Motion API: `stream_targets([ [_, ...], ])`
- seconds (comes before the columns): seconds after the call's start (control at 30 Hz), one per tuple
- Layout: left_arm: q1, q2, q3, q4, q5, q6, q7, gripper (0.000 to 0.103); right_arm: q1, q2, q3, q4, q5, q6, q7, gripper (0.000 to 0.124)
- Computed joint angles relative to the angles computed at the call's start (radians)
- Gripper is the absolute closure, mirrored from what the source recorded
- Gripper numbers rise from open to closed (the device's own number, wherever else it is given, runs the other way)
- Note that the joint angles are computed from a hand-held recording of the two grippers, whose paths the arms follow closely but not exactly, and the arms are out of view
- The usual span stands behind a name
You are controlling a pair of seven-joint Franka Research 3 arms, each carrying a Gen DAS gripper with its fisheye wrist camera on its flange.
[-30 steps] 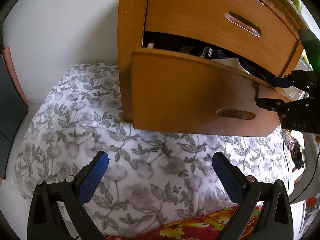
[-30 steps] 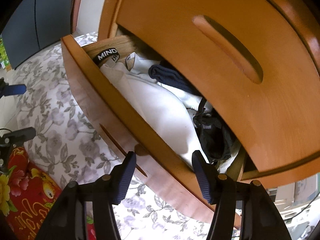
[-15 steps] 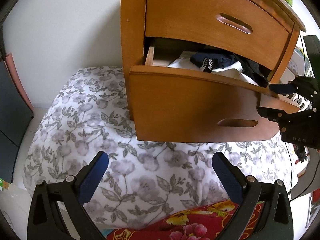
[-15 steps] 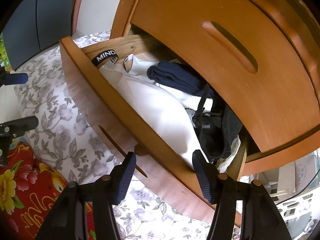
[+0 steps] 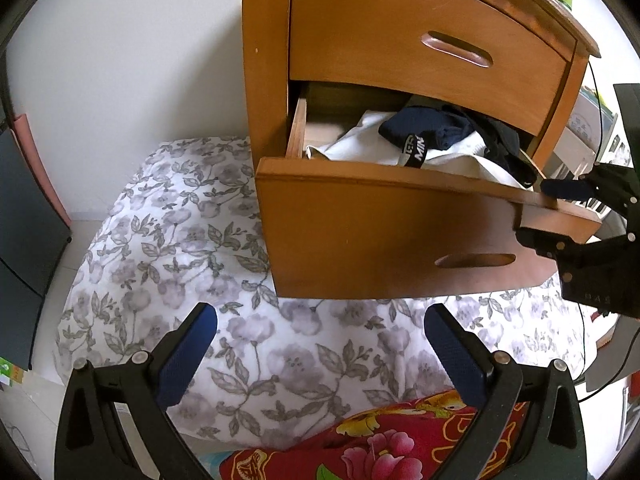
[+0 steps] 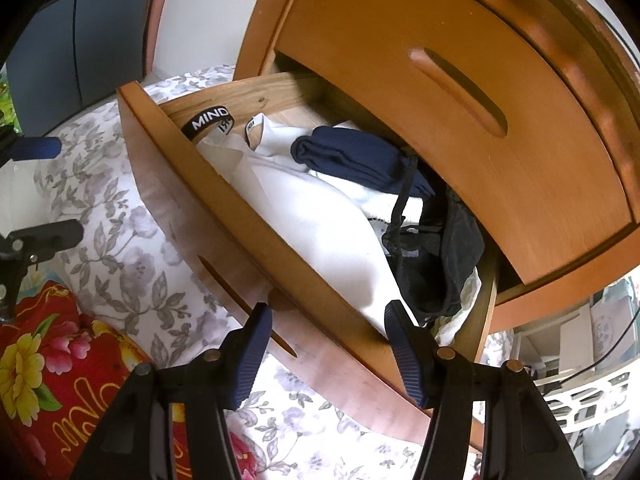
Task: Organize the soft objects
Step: 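Pull the lower drawer further out with the right tool, then withdraw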
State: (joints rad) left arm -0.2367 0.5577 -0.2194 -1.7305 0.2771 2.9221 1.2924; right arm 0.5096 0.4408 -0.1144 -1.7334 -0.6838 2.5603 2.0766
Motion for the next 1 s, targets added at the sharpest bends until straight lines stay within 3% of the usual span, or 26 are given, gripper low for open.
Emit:
stream_targets([
  [0.27,0.003,-0.024,-0.008,-0.03,0.004,0.013,0.01,0.0,0.003,-0.059,0.012,-0.083,-0.017,0.034,0.033,0.062],
  [0.83,-0.007,-0.07,0.008,-0.087,0.034,0.053,-0.006,0.0,-0.002,-0.055,0.021,-0.073,-0.052,0.021,0.105,0.058],
  [1.0,-0.011,-0.084,0.021,-0.103,0.046,0.074,-0.025,0.0,0.022,-0.103,-0.009,-0.117,-0.148,0.065,0.25,0.051],
])
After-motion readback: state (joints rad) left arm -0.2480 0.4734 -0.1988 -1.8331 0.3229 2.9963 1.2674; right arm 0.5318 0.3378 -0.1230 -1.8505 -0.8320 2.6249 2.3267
